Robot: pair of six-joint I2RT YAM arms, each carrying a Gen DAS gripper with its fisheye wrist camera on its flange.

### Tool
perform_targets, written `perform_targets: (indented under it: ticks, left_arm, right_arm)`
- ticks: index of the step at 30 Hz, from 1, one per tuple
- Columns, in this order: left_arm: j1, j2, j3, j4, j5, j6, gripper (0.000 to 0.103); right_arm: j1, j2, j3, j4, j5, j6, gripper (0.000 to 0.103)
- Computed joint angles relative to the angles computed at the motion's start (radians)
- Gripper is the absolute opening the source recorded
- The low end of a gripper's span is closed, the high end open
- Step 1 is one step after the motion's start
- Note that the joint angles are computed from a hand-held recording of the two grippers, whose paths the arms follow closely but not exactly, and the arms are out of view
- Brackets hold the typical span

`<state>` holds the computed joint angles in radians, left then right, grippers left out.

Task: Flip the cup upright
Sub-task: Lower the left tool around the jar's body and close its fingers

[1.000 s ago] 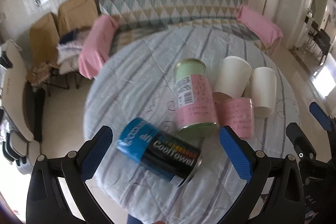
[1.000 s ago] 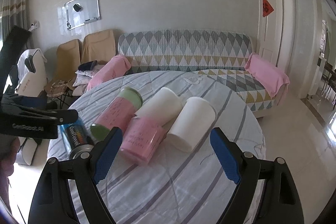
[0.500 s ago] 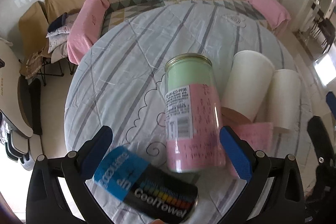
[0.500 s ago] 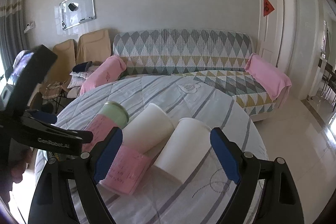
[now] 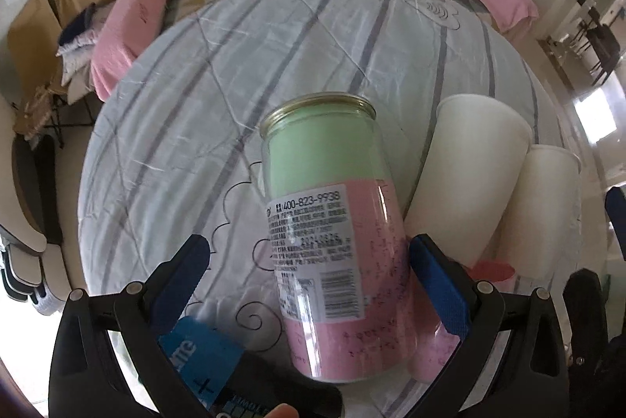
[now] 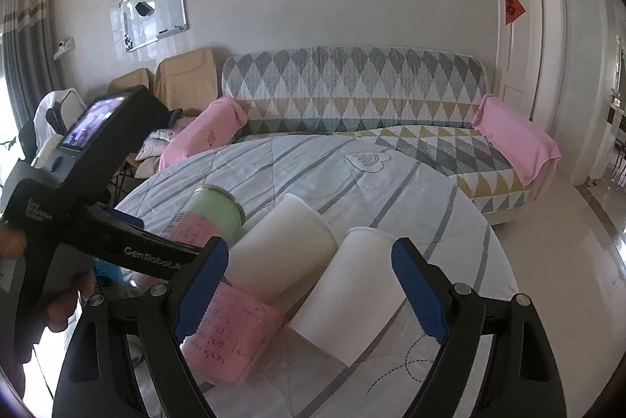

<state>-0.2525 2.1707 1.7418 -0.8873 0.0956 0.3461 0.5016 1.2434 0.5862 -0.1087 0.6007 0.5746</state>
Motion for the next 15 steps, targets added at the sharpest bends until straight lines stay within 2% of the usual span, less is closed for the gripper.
perform_targets:
  ticks: [7, 9, 10, 11, 15]
  left_arm:
    - [0.003, 0.079, 0.104, -0.069, 0.023, -0.014, 0.101]
    - [0.011, 0.100, 0.139, -0.100, 0.058, -0.004, 0.083]
    - [0.014, 0.095, 0.130, -0.096, 0.065, 0.004, 0.079]
    - [0.011, 0.083, 0.112, -0.083, 0.065, 0.012, 0.074]
    - [0.004, -0.018, -0.041, 0.061, 0.034, 0.032, 0.074]
  right_arm:
    - [-0.003, -0.002, 0.001, 0.012, 0.000, -0.009, 0.087]
    - [-0.006, 0.003, 0.006, 0.011, -0.004, -0.010, 0.087]
    - [-0.005, 0.007, 0.008, 0.013, -0.004, -0.010, 0.087]
    - [-0.006, 0.010, 0.009, 0.013, -0.005, -0.011, 0.087]
    - [0.001, 0.025, 0.027, -0.001, 0.002, -0.011, 0.087]
